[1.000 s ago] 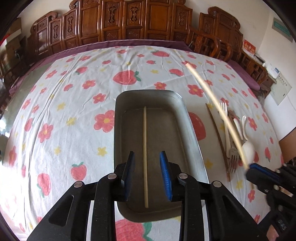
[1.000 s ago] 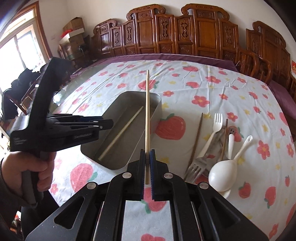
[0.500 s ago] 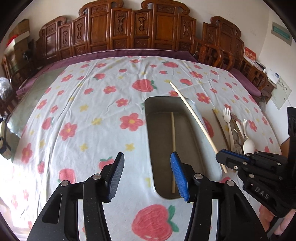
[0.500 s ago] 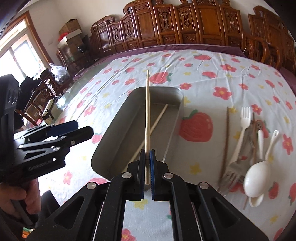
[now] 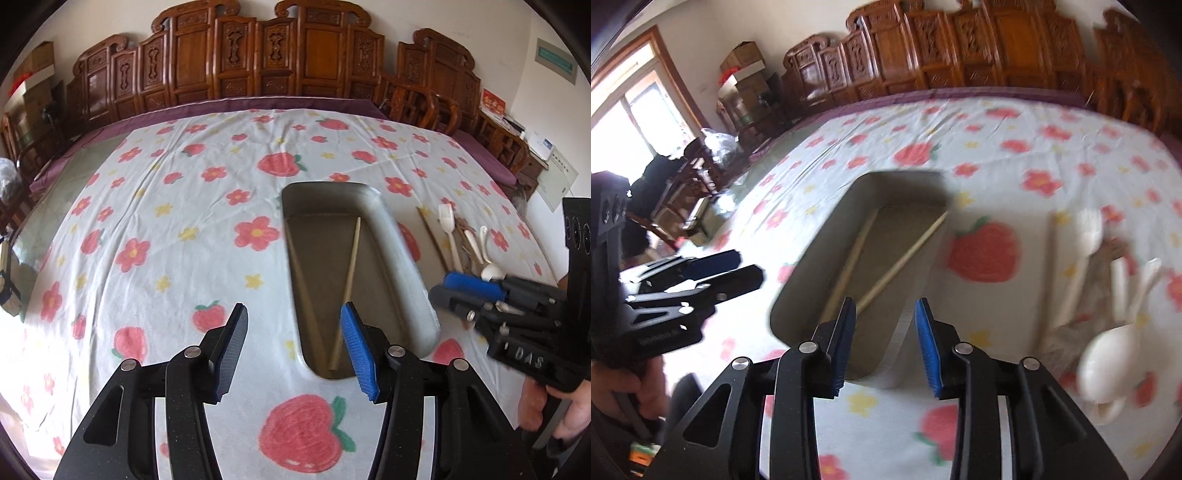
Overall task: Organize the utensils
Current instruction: 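Grasp the large white plastic spoon with the right gripper and lift it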
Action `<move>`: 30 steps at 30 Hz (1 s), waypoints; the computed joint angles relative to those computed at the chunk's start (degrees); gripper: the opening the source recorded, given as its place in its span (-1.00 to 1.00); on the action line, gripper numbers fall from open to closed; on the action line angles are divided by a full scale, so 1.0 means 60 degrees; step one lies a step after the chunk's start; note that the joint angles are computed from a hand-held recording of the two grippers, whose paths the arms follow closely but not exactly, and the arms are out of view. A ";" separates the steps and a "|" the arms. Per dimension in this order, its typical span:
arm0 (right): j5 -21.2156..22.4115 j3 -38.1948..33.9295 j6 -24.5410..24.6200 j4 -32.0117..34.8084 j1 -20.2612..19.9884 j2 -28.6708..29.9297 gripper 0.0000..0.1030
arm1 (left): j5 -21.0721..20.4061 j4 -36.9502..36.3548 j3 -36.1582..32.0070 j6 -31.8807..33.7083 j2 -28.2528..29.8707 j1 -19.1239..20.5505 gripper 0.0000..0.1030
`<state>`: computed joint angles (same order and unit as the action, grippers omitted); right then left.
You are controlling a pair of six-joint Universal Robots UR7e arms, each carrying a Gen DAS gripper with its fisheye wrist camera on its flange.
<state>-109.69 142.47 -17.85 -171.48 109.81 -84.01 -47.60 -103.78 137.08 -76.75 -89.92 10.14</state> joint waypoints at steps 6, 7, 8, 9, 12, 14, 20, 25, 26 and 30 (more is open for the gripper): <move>-0.0565 0.0315 -0.1070 0.0104 -0.0801 -0.1339 -0.29 | 0.0082 -0.0706 -0.0108 0.0438 0.0602 -0.0318 0.27; -0.0678 0.0384 -0.1297 0.0076 -0.1019 -0.1597 -0.29 | 0.0085 -0.0894 -0.0129 0.0533 0.0733 -0.0399 0.32; -0.0785 0.0442 -0.1498 -0.0049 -0.1181 -0.1749 -0.29 | 0.0095 -0.0989 -0.0151 0.0582 0.0823 -0.0454 0.34; -0.0934 0.0534 -0.1805 -0.0236 -0.1374 -0.1954 -0.30 | 0.0132 -0.1059 -0.0178 0.0595 0.0935 -0.0528 0.37; -0.0873 0.0622 -0.2205 -0.0110 -0.2020 -0.2544 -0.30 | 0.0212 -0.1469 -0.0205 0.0668 0.1291 -0.0753 0.39; -0.0803 0.0668 -0.2399 -0.0137 -0.2373 -0.2779 -0.30 | 0.0119 -0.1987 -0.0178 0.0816 0.1568 -0.0885 0.39; -0.0367 0.0740 -0.2465 0.0004 -0.3133 -0.2960 -0.17 | -0.0112 -0.2981 -0.0260 0.1233 0.2280 -0.1123 0.41; -0.0083 0.0718 -0.1917 -0.0115 -0.3399 -0.2520 -0.04 | -0.0333 -0.3529 -0.0247 0.1341 0.2638 -0.1163 0.42; -0.0064 0.0717 -0.1788 -0.0111 -0.3404 -0.2459 -0.02 | -0.0383 -0.3600 -0.0249 0.1409 0.2705 -0.1149 0.42; -0.0144 0.0663 -0.1336 -0.0362 -0.3311 -0.2033 -0.01 | -0.0516 -0.3639 -0.0261 0.1456 0.2828 -0.1132 0.42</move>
